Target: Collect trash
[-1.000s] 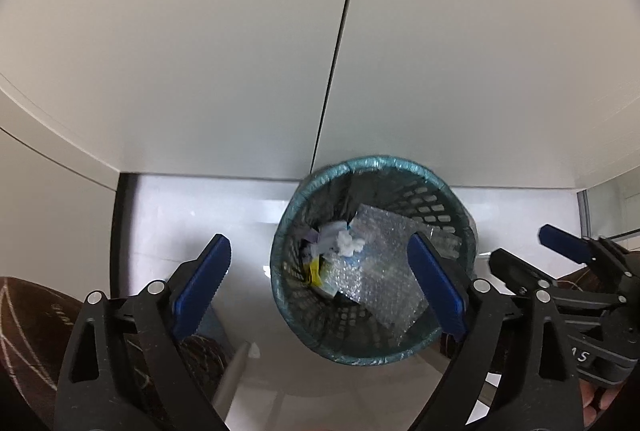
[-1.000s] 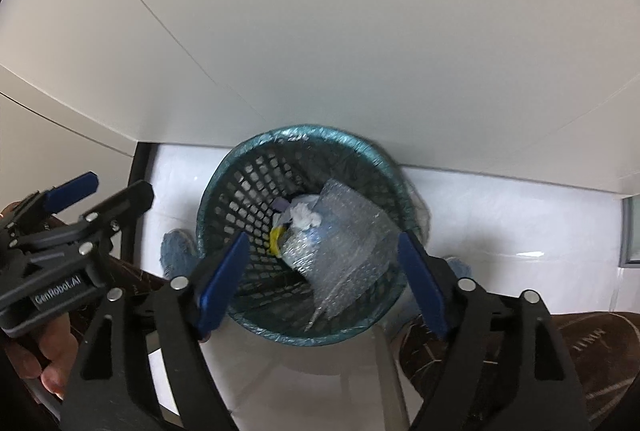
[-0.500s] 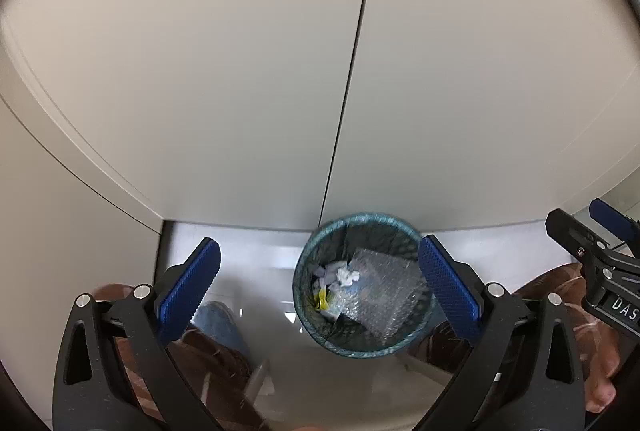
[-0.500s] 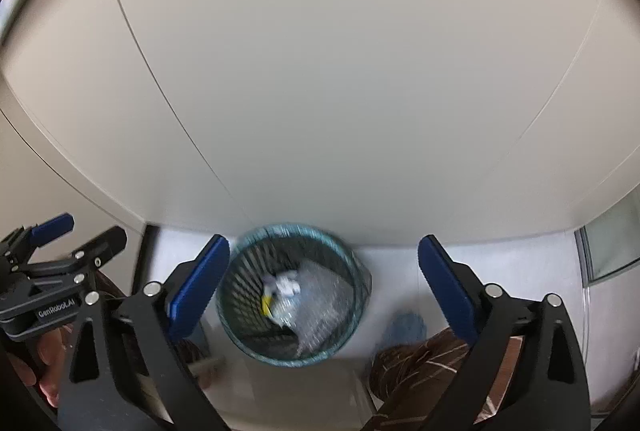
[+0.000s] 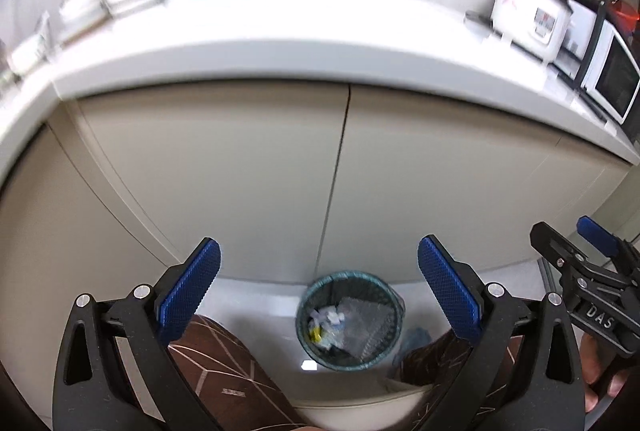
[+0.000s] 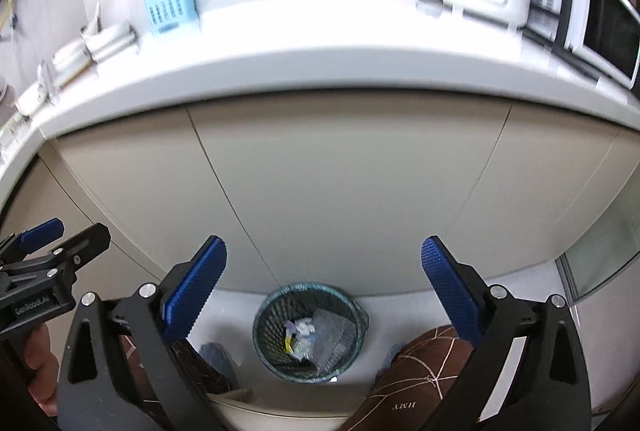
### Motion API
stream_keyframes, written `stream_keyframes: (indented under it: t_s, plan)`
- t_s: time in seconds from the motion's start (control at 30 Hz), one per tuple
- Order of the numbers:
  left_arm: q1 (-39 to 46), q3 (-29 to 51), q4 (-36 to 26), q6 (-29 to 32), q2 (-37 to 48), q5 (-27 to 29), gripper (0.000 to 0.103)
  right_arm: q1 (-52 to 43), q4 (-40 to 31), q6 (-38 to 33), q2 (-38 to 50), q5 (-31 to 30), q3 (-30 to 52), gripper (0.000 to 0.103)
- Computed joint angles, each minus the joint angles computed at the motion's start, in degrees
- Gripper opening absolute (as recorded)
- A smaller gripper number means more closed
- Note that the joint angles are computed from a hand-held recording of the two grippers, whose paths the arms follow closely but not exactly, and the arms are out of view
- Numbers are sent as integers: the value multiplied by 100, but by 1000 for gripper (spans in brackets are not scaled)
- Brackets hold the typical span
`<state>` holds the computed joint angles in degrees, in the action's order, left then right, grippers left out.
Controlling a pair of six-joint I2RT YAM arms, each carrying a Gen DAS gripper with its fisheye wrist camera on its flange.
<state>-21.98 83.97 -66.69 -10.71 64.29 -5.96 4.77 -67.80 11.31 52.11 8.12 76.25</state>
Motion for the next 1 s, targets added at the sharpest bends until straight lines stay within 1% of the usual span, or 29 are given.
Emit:
stream_keyframes:
  t_s: [0.1,0.17,0.2,0.23,0.3,0.43,0.63,0.77,0.83,1.0]
  plan:
    - [-319,730,-479,-188,139,-317,97,452,-293,179,48,460,587,94]
    - [-450,1097,-685,-192,212,-470,97,735,-455,299,95,705,935,94]
    - [-542,1227,-752,-213,235,-561,97,884,-631,355,159,849,1236,94]
    - [-637,1388,-845,-239,274,-649,97,1099,-759,455,217,1087,1442,94]
    - [-675,1752,-1083,-242,365,-701,97,1578,-1074,728,363,1567,1882,94]
    - [-774,2284,-1401,-289,489,-835,97,1999,-1563,1046,615,2020,2584,94]
    - [-881,2517,-1586,-317,553,-912,97,2102,-1868,1152,745,2127,2990,94]
    - [-892,2515,-1586,-316,538,-891,97,2088,-1872,1156,734,2073,2988,94]
    - [-834,2477,-1573,-287,522,-772,97,1976,-1829,1086,737,1963,2978,94]
    - [-869,2374,-1534,-343,483,-736,97,2108,-1832,1153,773,2063,2968,94]
